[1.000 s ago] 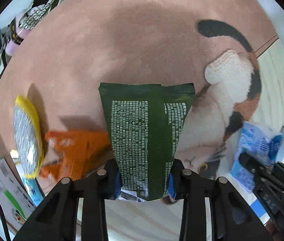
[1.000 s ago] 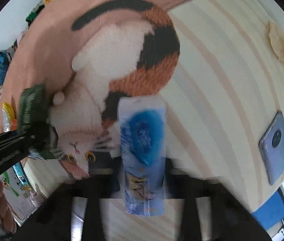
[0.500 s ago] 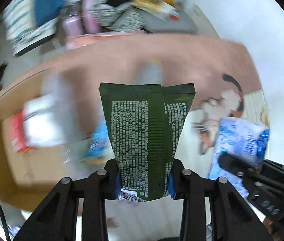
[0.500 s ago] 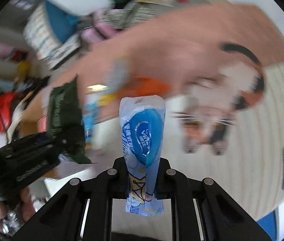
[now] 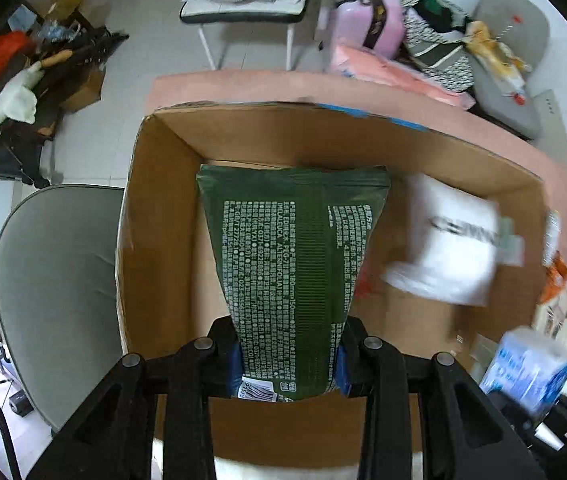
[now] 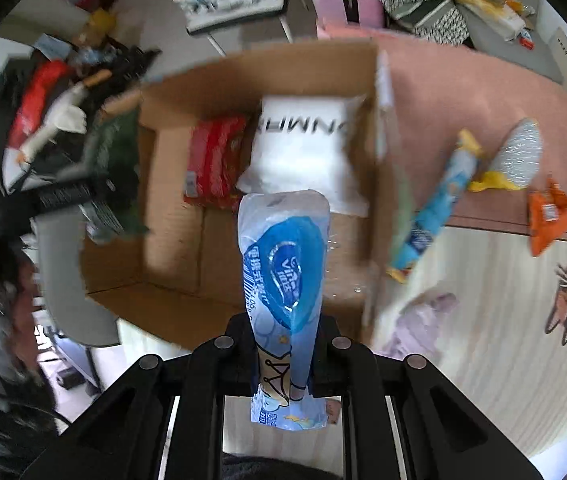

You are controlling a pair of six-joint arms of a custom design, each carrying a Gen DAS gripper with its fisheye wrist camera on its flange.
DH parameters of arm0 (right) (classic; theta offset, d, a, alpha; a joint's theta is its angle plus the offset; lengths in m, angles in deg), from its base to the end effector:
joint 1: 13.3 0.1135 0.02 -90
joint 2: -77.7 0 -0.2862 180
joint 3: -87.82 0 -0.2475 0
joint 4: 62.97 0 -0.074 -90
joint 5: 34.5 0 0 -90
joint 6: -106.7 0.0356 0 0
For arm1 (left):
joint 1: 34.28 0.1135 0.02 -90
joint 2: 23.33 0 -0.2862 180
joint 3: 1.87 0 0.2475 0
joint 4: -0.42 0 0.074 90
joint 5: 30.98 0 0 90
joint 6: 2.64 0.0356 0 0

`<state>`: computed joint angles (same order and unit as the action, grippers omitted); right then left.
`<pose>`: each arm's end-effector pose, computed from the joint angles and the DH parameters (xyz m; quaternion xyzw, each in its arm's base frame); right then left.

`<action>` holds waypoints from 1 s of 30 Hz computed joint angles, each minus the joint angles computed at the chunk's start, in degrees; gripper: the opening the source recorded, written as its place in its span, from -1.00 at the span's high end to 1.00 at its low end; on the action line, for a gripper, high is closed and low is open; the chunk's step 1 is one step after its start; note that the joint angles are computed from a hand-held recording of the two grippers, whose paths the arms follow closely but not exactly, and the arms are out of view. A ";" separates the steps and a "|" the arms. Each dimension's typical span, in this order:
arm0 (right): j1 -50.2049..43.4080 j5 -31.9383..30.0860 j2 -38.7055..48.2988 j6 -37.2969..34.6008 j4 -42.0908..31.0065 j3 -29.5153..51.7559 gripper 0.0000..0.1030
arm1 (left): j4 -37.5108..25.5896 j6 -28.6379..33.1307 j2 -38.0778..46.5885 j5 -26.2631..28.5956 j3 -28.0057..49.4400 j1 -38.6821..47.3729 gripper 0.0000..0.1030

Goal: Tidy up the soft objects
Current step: 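Lower both held packets into the box and open both tools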

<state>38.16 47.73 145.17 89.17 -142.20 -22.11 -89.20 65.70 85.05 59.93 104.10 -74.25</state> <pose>0.1102 0.1460 0.2828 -0.1729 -0.9757 -0.1341 0.0048 0.2707 -0.2276 0.2652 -0.1589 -0.9871 -0.0023 0.0193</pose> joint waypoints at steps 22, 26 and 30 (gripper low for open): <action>-1.40 1.43 9.11 2.93 3.14 -1.93 -0.87 | -1.04 8.16 5.99 3.07 4.51 5.32 -0.77; -0.74 2.58 8.86 3.92 0.02 0.41 -1.00 | -0.09 7.94 1.48 2.18 1.57 5.21 -0.91; 2.81 4.19 8.77 6.41 -1.25 1.57 -1.00 | 1.18 6.19 -4.59 1.99 -3.13 3.46 -0.92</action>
<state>40.97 51.91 153.94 95.58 -143.45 -20.54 -88.01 71.89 80.46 61.92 100.96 -70.79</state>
